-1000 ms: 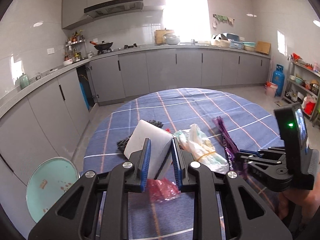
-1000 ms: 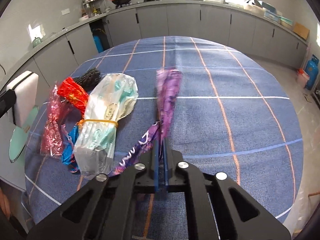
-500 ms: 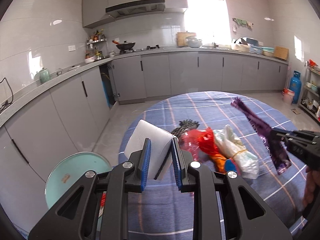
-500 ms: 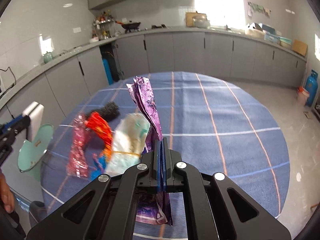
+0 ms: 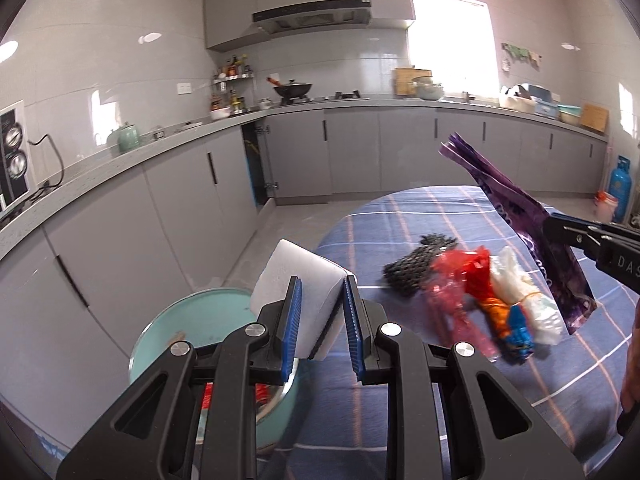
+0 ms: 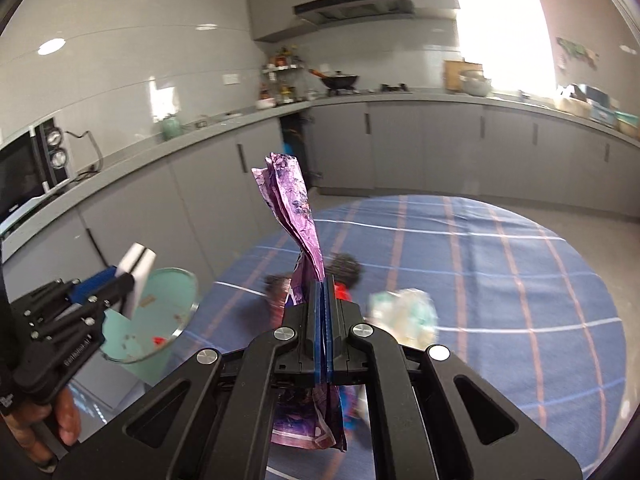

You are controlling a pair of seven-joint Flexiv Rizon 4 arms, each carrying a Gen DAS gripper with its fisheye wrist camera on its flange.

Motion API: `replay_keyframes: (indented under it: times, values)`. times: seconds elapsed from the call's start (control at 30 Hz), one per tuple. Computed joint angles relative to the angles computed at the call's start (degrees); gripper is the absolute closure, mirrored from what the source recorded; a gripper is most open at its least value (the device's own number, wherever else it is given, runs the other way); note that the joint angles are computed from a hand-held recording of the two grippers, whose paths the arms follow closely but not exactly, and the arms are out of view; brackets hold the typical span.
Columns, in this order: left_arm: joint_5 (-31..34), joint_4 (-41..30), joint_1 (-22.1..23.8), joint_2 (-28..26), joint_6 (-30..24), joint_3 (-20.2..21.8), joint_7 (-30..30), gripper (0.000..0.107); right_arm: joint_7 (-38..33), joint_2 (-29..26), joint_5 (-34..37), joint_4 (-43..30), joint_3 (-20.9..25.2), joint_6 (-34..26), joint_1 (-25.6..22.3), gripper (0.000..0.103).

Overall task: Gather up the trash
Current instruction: 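Carry the white sponge with the left gripper while the right gripper carries the purple bag over the bin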

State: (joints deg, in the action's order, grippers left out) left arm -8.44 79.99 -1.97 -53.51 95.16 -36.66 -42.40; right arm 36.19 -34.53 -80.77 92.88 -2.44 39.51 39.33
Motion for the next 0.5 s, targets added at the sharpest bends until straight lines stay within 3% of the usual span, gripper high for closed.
replay_keyframes:
  times: [0.5]
  values:
    - [-1.45, -3.35, -0.33, -0.25, 1.48, 5.74, -4.46, 0.085, -9.28, -9.58, 2.26, -14.91, -5.41, 11.1, 0.29, 0.1]
